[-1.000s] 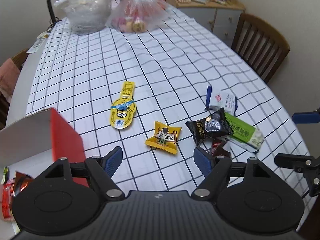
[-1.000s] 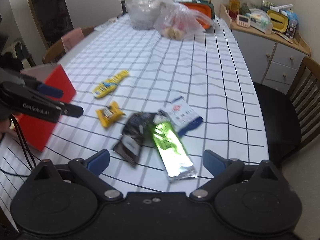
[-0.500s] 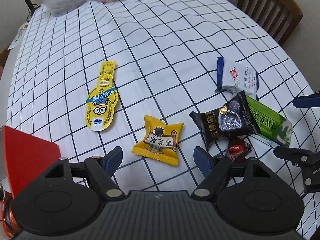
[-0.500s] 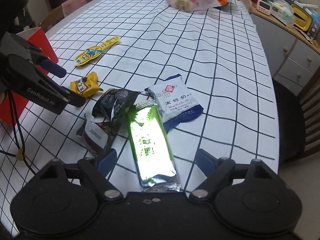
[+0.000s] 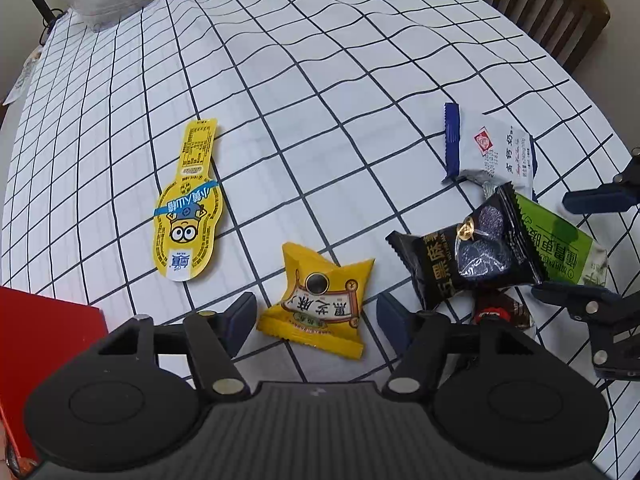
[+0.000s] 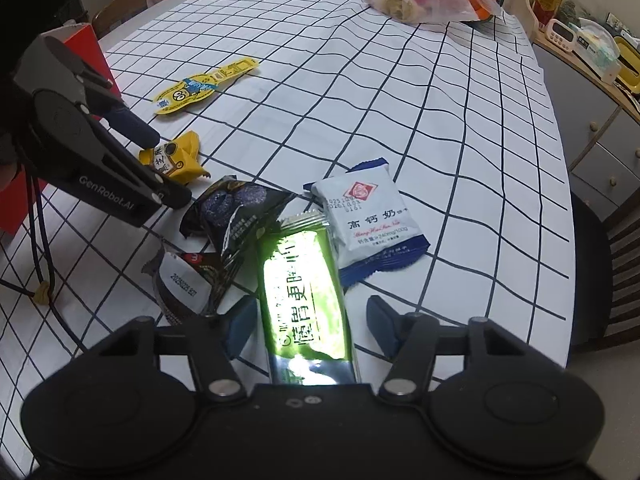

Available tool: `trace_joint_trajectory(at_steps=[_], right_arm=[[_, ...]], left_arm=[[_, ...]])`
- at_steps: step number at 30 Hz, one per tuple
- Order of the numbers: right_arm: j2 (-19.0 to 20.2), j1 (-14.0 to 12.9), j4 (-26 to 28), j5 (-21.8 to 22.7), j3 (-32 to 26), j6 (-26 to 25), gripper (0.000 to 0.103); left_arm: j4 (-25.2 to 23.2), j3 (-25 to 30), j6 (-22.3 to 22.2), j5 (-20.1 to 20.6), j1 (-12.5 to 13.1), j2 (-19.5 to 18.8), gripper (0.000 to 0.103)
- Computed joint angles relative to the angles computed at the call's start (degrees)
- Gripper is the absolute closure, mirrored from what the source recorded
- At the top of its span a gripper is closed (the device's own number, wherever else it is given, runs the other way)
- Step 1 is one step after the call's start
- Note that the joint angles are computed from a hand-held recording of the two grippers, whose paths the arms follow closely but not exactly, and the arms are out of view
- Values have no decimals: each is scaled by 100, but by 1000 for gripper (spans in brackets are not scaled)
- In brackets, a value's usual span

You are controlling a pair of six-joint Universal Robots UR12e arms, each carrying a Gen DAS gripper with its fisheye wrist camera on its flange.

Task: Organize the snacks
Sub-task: 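Grasp the green bar packet with the right tool while the left tool grasps the yellow candy, then carry the green bar and yellow candy into the white box and open both tools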

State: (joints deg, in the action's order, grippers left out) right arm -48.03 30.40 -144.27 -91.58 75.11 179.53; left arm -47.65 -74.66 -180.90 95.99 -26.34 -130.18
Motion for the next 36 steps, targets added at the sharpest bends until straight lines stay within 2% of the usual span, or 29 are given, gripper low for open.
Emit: trace_joint_trajectory(at_steps=[3,4,7,12,23,30,36], right_arm=[[7,-1,26,15,-8,30,54],[5,-4,34,69,-4,48,59],[-3,17,4,31,13,7,60],[-55,5,-56,88,79,193,61],[-420,-8,-403,241,575,1174,62],[-691,97,-721,133,867,1529,62],[-822,244,-831,9,884,1699,62]], left_arm=[[31,12,11,-33,-6,-8,51],[41,13,12,-31,-7,-10,51],[68,-6,-42,-31,-9,0,53],[127,-115,-221,-42,-4,76,54],[350,-536,-627,-201,27,407,54],[511,-826,-768,-325,58,670,54],[786,-1160,-891,-395,89,990,54]])
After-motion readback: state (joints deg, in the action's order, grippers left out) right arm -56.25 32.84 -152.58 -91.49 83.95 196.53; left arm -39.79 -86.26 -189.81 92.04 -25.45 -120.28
